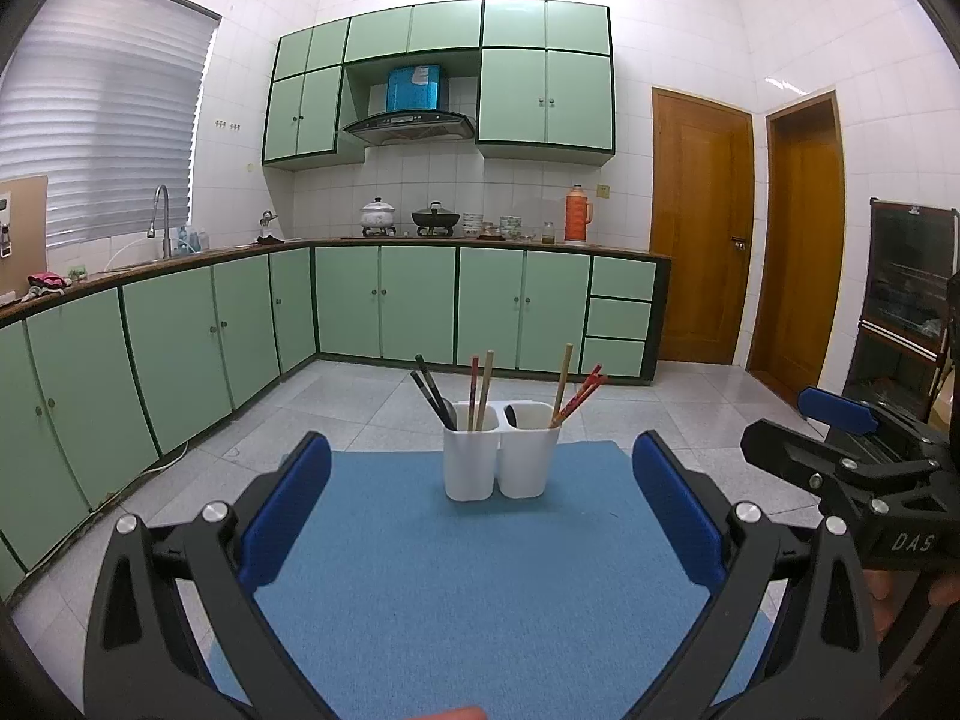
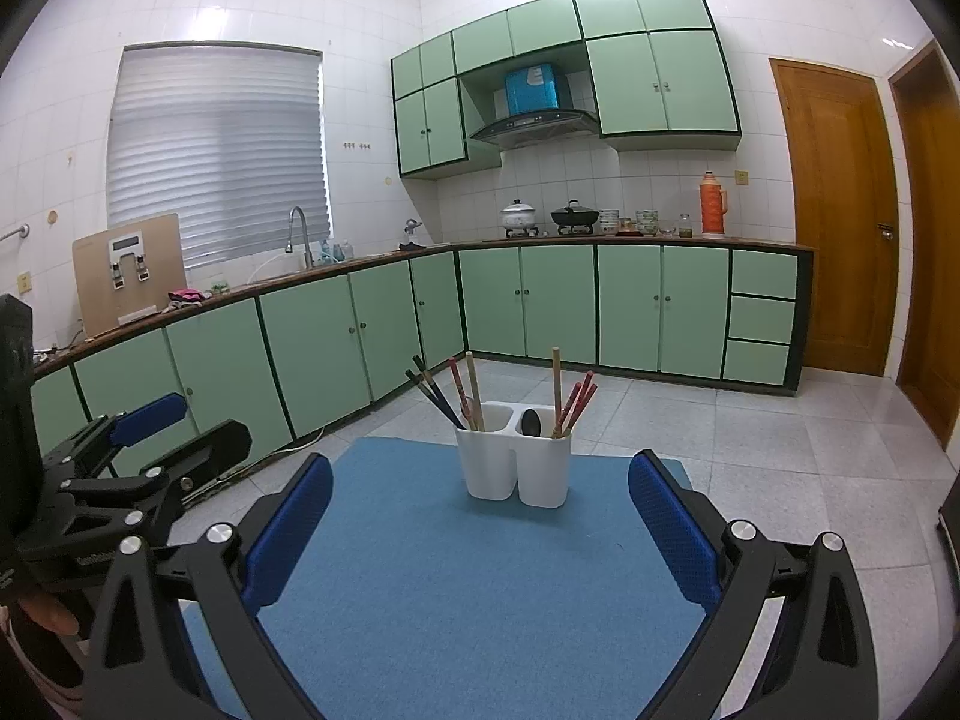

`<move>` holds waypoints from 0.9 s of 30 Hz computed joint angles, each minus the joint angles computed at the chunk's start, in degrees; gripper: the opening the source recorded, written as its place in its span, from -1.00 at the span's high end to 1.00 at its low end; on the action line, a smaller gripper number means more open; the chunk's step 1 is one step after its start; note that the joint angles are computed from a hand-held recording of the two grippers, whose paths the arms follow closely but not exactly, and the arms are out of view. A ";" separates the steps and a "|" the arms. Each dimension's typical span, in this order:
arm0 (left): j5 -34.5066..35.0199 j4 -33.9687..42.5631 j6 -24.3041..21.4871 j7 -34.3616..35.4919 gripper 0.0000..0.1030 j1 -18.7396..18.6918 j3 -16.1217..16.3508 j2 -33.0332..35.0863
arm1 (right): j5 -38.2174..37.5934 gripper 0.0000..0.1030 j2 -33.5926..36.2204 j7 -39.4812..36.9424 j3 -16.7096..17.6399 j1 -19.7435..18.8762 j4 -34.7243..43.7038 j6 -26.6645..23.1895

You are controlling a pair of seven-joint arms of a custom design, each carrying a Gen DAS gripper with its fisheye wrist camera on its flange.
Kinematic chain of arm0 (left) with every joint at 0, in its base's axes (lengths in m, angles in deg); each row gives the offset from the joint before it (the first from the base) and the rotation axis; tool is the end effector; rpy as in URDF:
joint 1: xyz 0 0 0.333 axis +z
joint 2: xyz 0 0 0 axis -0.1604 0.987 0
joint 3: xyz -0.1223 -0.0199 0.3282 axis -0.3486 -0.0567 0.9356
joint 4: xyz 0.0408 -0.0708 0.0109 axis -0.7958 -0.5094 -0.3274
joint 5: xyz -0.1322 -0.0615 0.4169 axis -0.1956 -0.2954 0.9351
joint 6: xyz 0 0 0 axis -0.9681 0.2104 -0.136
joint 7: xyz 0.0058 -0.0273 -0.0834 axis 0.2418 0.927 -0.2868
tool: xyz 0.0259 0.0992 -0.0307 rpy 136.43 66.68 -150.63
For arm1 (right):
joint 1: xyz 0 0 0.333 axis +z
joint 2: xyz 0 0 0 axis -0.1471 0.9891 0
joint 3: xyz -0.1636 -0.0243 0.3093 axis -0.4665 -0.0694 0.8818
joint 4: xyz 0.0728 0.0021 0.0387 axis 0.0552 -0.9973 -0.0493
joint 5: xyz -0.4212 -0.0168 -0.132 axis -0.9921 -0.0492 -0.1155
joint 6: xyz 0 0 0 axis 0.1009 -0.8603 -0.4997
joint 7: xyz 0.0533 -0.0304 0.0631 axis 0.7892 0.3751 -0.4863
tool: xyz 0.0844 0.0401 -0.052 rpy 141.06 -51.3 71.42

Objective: Organize utensils

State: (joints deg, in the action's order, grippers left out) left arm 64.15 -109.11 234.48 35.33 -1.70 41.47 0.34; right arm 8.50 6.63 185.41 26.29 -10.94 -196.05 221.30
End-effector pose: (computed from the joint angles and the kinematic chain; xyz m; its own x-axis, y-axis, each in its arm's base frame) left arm 0.4827 -0.2413 0.6839 -0.2530 -0.9671 0.0253 -0.2781 0.0477 -0.9594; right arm 0.4797 0.2184 0.6822 0.2037 -0.9717 -0.1200 -0.3191 0.0500 -0.9464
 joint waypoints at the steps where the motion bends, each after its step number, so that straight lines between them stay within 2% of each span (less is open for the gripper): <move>1: 0.05 0.01 0.04 -0.02 -0.89 0.07 -0.02 0.01 | 0.03 -0.88 0.01 -0.05 -0.03 0.06 0.00 0.03; 27: -0.01 -0.13 0.08 0.08 -0.89 -0.34 0.46 -0.01 | -0.39 -0.88 0.05 0.64 1.14 -1.04 0.03 0.14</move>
